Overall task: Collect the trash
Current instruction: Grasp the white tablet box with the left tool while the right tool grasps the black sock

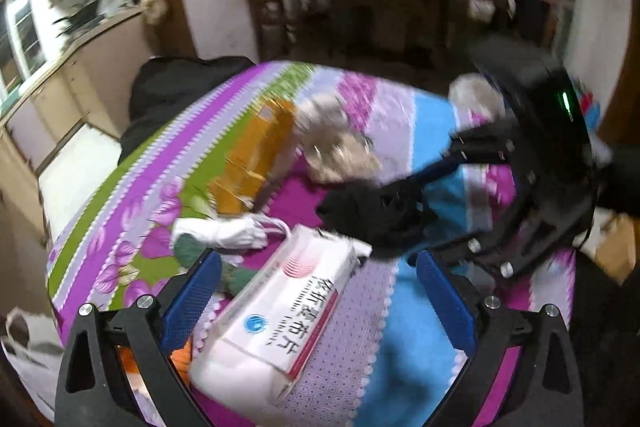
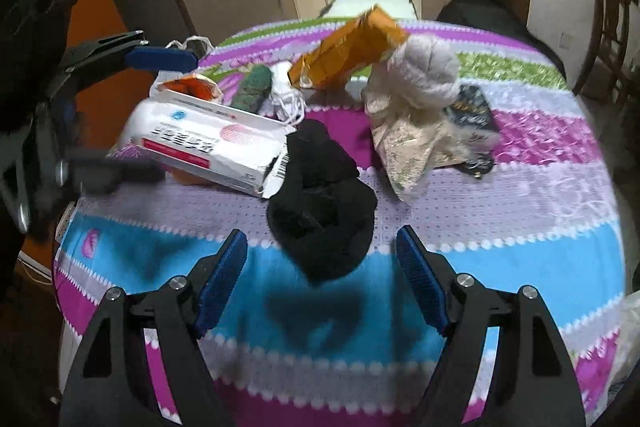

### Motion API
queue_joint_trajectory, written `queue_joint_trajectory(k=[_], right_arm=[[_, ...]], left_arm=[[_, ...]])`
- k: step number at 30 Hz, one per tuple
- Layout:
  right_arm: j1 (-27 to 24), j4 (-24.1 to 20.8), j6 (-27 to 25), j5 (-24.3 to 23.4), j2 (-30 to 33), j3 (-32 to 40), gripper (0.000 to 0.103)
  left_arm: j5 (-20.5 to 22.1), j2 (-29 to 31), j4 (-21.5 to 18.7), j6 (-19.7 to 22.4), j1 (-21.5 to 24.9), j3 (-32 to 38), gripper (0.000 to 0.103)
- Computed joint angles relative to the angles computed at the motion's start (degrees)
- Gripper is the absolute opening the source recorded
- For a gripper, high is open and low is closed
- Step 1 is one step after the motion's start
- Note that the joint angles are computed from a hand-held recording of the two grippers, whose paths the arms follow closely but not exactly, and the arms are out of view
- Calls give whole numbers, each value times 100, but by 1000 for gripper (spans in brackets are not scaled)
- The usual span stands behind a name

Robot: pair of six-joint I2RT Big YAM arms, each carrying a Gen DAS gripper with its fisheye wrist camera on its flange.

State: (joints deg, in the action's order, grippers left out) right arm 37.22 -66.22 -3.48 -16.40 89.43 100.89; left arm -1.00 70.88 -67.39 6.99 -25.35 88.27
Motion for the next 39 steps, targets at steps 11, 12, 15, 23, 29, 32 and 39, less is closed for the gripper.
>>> queue_joint_trajectory(k=[11,12,15,23,29,32,39], right_arm=[[-147,317,95,-50,-384,-392,45],[-190,350,70,-62,-504,-495,45],[-342,325,34,-151,-973,-837,45],[-462,415,-508,769,-2214,-2084,47],[-525,892,-304,921,-2481,-2611,51],[-520,1085,-318,978,-2668,-2763,63],[-524,1422,-187,1043,-2902,-2927,74]], left_arm=[[-569,-210,112,-300,-274,-386,45],[-654,-365,139,-423,-381,-482,45],[-1063,-817,93,-877,-870,-718,45],[-3067,-1558,-652,-4005,-2538,-1534,46],[-3631,-1672,-685,-5272,-2832,-1925,57],[-3766,-1666,-752,-5580,-2872,-1965,68],[-4246,-1650,-1079,-6080,-3254,-1963,74]])
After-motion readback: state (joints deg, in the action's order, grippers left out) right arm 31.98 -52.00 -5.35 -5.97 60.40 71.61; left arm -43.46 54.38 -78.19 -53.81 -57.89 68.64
